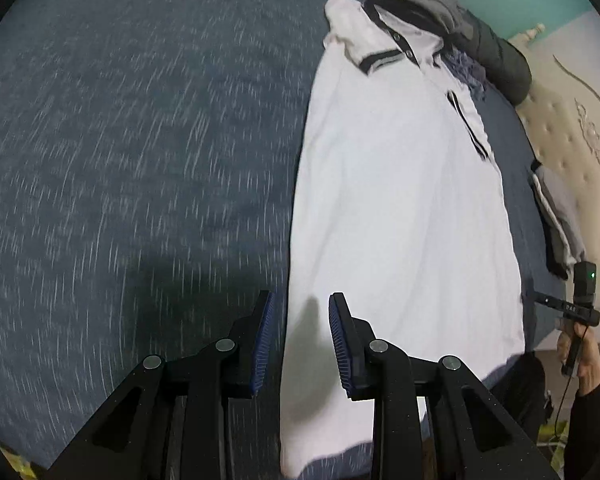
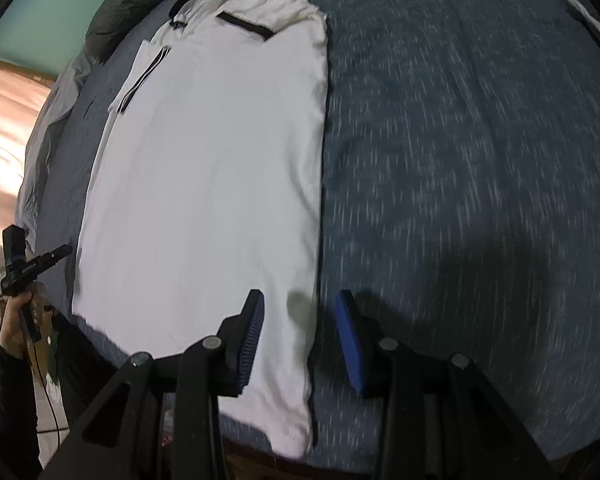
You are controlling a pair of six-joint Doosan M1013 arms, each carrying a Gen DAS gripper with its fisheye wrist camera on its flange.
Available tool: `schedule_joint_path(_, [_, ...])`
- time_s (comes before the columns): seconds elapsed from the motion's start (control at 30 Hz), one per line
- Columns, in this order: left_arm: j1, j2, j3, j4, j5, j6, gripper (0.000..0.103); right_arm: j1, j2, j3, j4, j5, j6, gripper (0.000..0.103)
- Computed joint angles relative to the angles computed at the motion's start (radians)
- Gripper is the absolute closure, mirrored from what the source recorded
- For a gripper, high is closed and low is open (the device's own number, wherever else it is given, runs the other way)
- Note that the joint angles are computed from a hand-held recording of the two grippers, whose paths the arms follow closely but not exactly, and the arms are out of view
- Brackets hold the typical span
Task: Fold clothes
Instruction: 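Move both tools to the shirt hem and grasp its corners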
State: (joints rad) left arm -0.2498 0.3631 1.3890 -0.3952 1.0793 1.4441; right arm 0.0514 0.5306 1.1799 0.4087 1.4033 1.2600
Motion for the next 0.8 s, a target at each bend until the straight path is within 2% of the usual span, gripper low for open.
schedule_joint_path(0.37, [-0.001, -0.047, 0.070, -0.024, 0.045, 0.022, 0.072, -0.002, -0.068, 0.103, -0.035, 0.020, -0.024, 0.066])
schedule_joint_path(0.63, [0.000, -0.061, 0.100, -0.030, 0.056, 0.026, 0.072, -0.018, -0.092, 0.160, 0.004, 0.033, -0.046, 0.066])
schedule_joint_path(0.7, [0.001, -0.062, 0.106, -0.039, 0.060, 0.032, 0.072, -0.023, -0.095, 0.172, 0.029, 0.034, -0.067, 0.076])
schedule_joint_path(0.73, [0.001, -0.061, 0.108, -0.043, 0.061, 0.034, 0.072, -0.025, -0.097, 0.175, 0.039, 0.035, -0.077, 0.091])
schedule_joint_path(0.8, [0.002, -0.061, 0.114, -0.052, 0.057, 0.037, 0.072, -0.024, -0.097, 0.173, 0.040, 0.026, -0.093, 0.095])
